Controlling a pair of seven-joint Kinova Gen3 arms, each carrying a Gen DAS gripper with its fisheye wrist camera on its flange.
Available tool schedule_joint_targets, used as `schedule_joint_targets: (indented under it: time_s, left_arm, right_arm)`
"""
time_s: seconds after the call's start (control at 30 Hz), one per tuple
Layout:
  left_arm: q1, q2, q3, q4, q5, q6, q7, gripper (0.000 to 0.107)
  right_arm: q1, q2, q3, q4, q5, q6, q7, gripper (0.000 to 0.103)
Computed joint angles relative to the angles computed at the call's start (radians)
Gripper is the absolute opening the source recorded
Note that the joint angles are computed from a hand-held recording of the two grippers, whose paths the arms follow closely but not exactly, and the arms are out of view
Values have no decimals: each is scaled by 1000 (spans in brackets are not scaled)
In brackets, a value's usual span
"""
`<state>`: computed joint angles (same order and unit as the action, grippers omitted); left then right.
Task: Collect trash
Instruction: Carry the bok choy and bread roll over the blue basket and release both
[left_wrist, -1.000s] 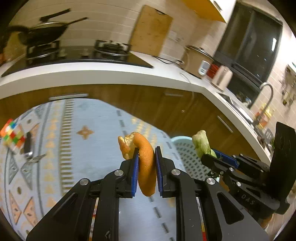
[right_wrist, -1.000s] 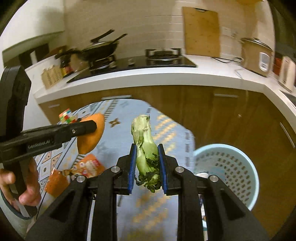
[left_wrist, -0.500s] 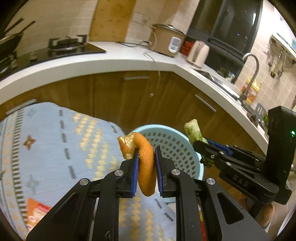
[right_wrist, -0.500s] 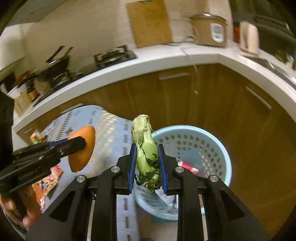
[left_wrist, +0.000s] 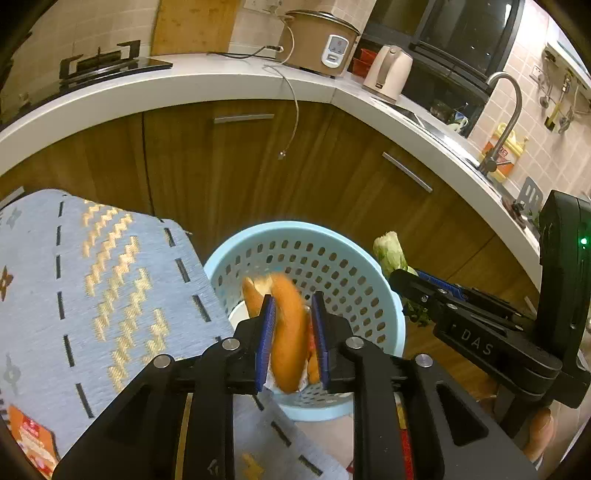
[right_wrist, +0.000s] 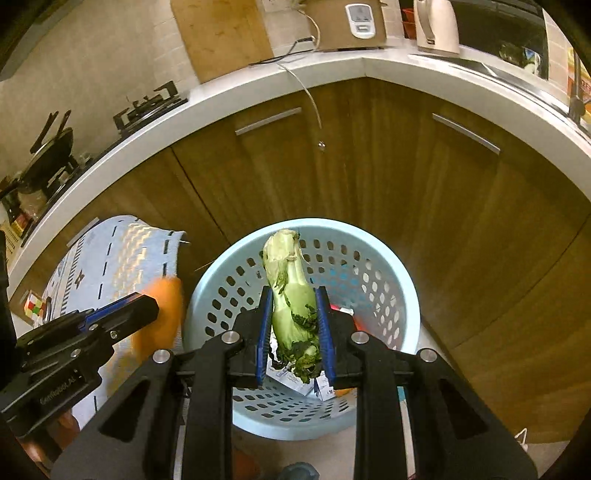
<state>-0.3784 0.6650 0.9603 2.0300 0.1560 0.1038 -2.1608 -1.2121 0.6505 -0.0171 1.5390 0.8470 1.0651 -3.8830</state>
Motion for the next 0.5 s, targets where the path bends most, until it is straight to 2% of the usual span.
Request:
schedule_joint_targets:
  time_s: [0.03, 0.07, 0.1, 0.17, 0.23, 0.5]
  left_arm:
    - [2, 0, 0, -1, 2, -2, 2, 41]
    - [-2, 0, 6, 5, 3, -14, 4, 57]
    - [-8, -2, 12, 15, 2, -33, 8, 62]
    - [-23, 4, 30, 15, -18, -28, 15, 62]
    - [-32, 1, 35, 20, -26, -32, 22, 62]
    - [-161, 12, 121, 62, -57, -46, 42, 62]
  right_arm:
    - [4, -2, -1, 5, -4, -6, -2, 21]
    - [7, -3, -2, 10, -6, -11, -4, 21]
    - [10, -3, -3, 11, -13, -11, -6, 23]
    - [9, -4, 0, 15, -16, -11, -14, 37]
    - [0, 1, 2, 5, -14, 13, -13, 43]
    - [-21, 2, -1, -30, 14, 42, -3, 43]
